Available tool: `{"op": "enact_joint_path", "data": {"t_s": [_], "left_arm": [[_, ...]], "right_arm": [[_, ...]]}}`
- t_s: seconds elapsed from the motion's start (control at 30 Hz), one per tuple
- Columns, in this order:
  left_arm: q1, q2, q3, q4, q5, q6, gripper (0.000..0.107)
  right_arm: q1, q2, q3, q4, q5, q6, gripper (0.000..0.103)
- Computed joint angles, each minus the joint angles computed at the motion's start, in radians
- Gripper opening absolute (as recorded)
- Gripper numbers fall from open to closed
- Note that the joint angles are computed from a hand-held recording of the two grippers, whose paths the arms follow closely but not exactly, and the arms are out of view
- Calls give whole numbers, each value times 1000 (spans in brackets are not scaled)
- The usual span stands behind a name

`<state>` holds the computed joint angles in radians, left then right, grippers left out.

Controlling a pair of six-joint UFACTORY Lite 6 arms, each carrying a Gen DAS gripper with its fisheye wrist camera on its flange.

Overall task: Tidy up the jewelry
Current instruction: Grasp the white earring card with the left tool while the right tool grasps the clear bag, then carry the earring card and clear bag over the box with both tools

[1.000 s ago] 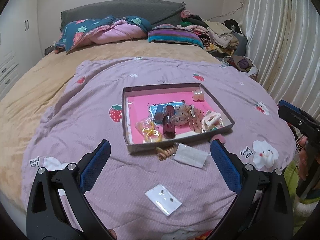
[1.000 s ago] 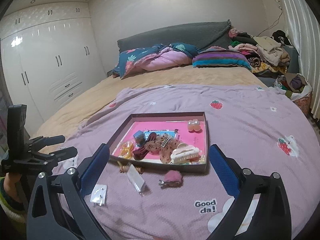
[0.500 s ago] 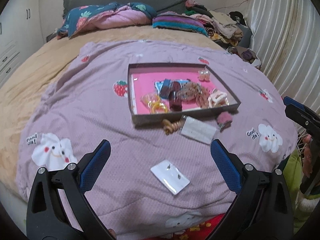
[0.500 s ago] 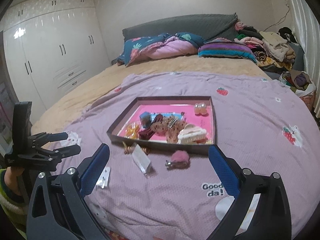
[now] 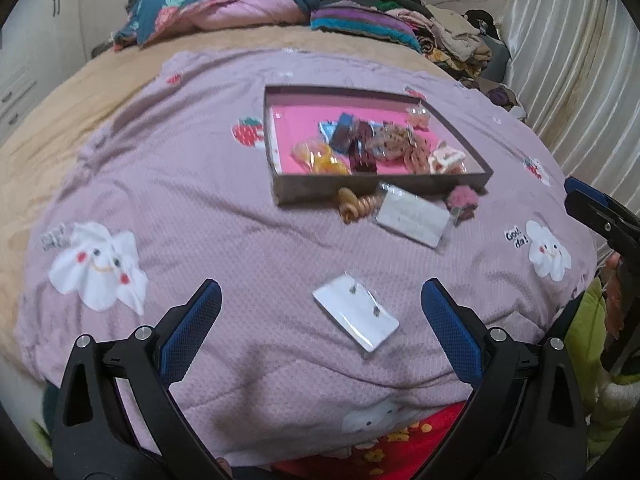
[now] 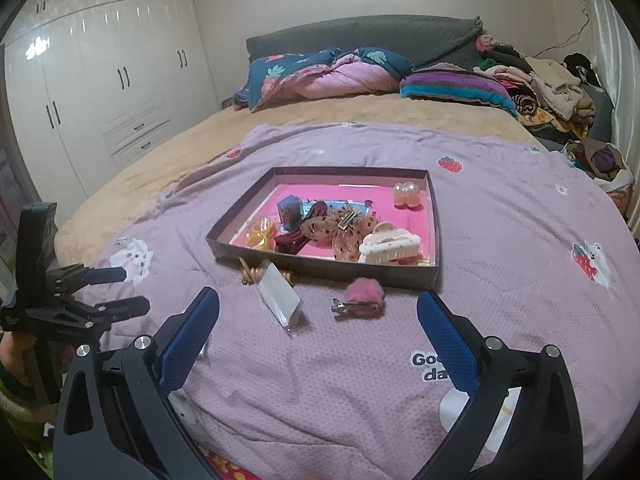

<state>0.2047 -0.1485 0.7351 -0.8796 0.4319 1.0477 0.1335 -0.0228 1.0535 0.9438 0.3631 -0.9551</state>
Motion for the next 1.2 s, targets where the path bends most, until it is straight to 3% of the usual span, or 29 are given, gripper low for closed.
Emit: {"op": "enact_joint_path", "data": {"t_s": [0.33, 0.47, 0.6, 0.77, 0.83, 1.07, 1.2], "left_arm": [[-59, 128, -23, -110, 4, 103, 91], [-101, 184, -28, -148, -20, 132, 75], [-130, 213, -23, -177, -56, 140, 66], [-170, 249, -1, -210, -131, 164, 35], [-187, 265, 7, -236, -165, 195, 27], [-175, 316, 60, -303, -174, 283, 16], [-157, 349, 98, -313, -156, 292, 13]], "right_arm": [[28, 108, 34, 2, -29, -34, 99], [30, 139, 48, 3, -32, -38, 99], [26, 171, 63, 15, -32, -53, 99], [35, 221, 94, 3, -40, -46, 98], [43, 251, 110, -11, -46, -38, 98], [58, 344, 169, -61, -70, 10, 97], [62, 405, 239, -76, -28, 21, 84]]}}
